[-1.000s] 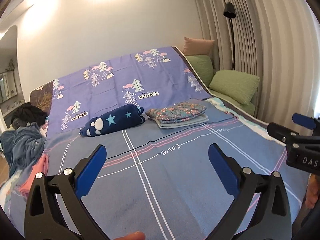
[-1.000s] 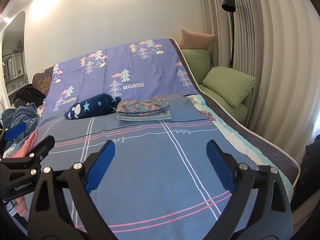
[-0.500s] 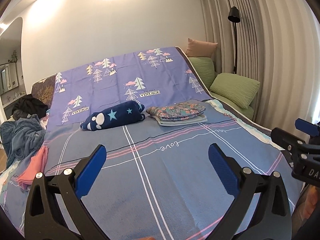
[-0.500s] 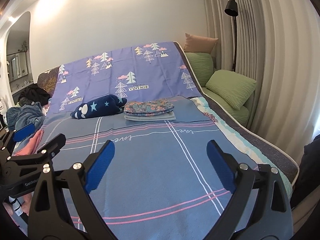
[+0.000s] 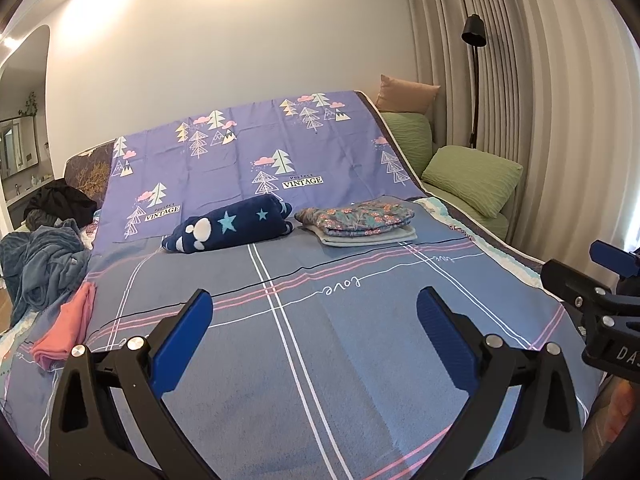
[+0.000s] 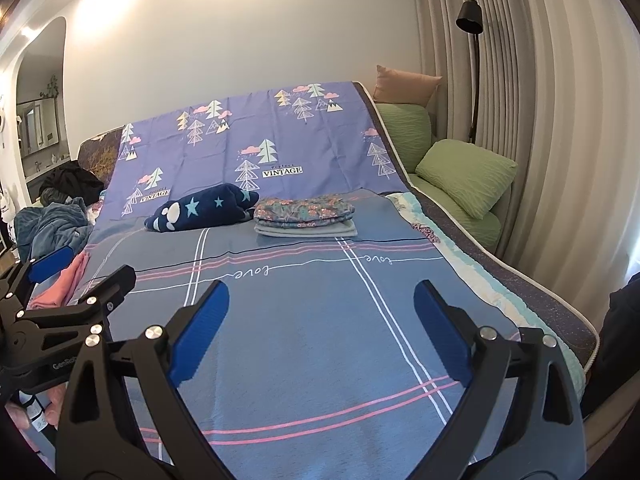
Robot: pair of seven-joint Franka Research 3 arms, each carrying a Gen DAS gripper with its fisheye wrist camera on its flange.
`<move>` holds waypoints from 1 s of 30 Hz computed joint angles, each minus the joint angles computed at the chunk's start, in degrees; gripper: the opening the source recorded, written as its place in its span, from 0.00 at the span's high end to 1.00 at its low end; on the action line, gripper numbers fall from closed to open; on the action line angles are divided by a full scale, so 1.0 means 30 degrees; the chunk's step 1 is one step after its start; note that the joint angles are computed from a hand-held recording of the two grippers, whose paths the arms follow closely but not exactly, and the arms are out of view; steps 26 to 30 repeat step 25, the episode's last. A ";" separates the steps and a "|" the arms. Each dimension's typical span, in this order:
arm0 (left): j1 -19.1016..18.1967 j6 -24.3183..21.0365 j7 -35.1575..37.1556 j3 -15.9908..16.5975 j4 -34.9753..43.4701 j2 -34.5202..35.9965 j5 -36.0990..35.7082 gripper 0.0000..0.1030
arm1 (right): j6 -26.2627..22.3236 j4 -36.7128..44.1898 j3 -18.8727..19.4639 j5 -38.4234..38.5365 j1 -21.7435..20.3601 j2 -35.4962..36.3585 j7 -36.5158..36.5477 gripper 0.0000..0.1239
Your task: Fold small clothes
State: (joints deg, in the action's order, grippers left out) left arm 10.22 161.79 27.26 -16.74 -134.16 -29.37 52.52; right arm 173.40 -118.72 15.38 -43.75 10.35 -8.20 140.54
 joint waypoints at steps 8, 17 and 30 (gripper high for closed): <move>-0.0181 -0.0123 0.0278 0.0115 -0.0032 0.0065 -0.0070 0.01 | -0.0380 0.0243 -0.0214 0.0076 0.0436 0.0293 -0.0205 0.23; -0.0373 -0.0242 0.0725 0.0317 0.0037 0.0319 -0.0442 0.01 | -0.0631 0.0514 -0.0682 0.0278 0.1056 0.0660 -0.0579 0.23; -0.0420 -0.0260 0.0882 0.0385 -0.0119 0.0240 -0.0638 0.01 | -0.0900 0.0742 -0.0973 0.0278 0.1519 0.0909 -0.0671 0.22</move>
